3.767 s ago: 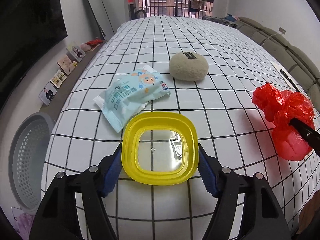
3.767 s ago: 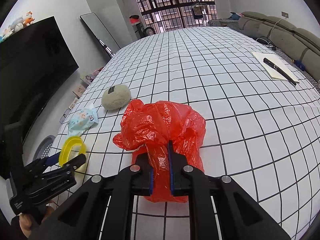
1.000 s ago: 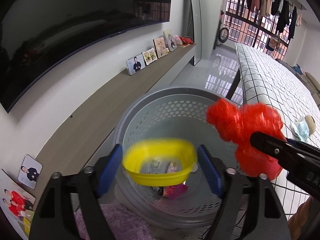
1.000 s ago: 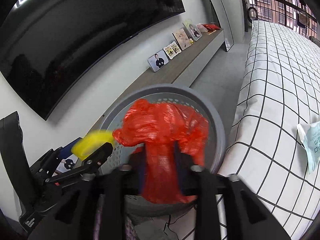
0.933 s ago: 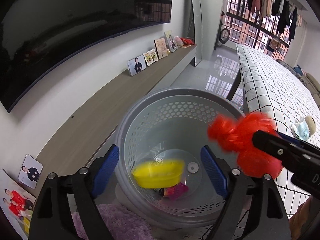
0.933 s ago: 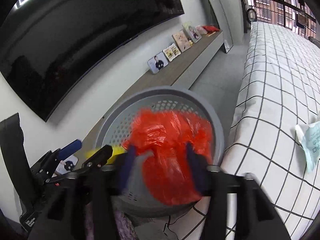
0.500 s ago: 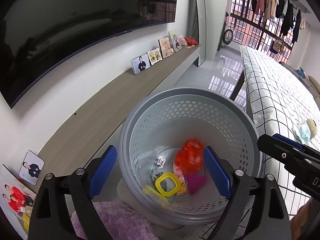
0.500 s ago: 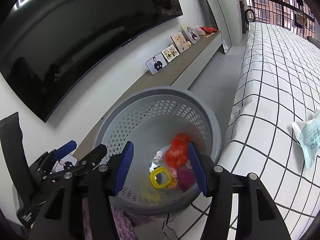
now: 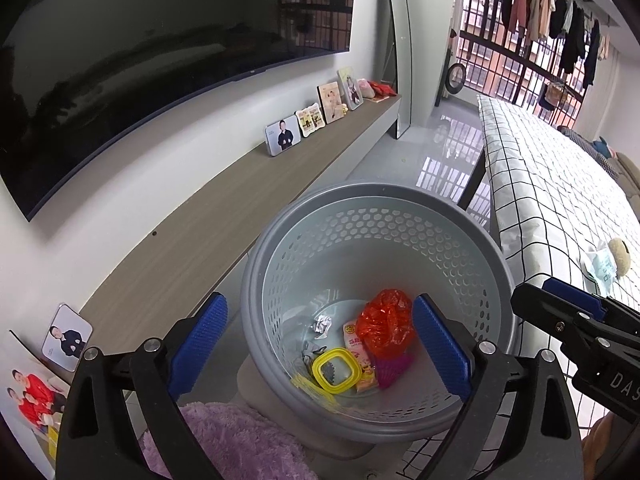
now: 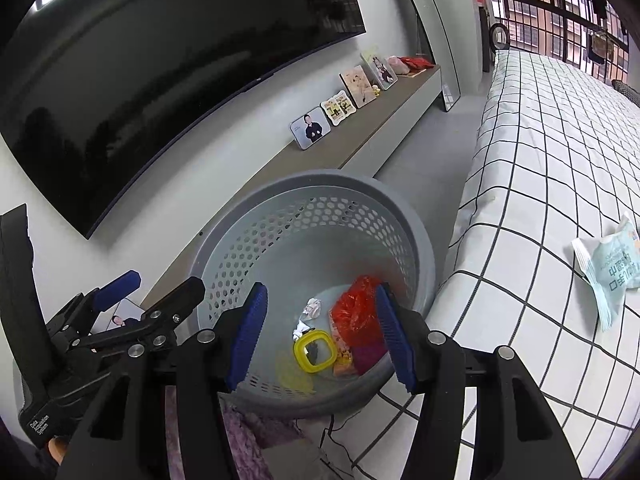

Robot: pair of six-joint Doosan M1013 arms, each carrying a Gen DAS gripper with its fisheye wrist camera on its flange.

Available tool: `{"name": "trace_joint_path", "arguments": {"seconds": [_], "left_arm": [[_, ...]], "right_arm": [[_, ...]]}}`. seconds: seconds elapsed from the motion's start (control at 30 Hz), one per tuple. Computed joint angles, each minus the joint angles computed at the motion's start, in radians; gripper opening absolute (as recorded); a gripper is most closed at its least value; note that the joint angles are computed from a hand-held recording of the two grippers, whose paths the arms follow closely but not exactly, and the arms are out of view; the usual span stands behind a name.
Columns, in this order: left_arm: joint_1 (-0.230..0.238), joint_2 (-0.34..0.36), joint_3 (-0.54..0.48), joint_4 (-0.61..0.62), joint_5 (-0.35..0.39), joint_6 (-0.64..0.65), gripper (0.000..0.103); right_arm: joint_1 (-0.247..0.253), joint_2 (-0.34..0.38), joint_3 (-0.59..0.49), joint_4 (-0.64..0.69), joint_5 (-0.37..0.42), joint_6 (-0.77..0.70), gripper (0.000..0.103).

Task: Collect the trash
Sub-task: 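Move both tools back toward the blue wrapper and beige ball on the bed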

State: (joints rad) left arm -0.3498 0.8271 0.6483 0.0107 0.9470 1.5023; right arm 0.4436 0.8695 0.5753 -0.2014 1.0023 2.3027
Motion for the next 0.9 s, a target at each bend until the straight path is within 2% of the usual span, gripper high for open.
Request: {"name": "trace_joint_path", "arguments": {"seconds": [0.5,0.9], "left_arm": [[-0.015,-0.043,0.054,-0.003,-0.043,0.022,0.093],[-0.042,-0.059,0.076,-0.072,-0.041,0.096,0.095]], "right_arm": [[0.007,-0.069,0.115,-0.068,-0.041,0.069,0.058],[0.011,-0.172,0.295,-0.164,-0.082,0.204,0.062]]}}
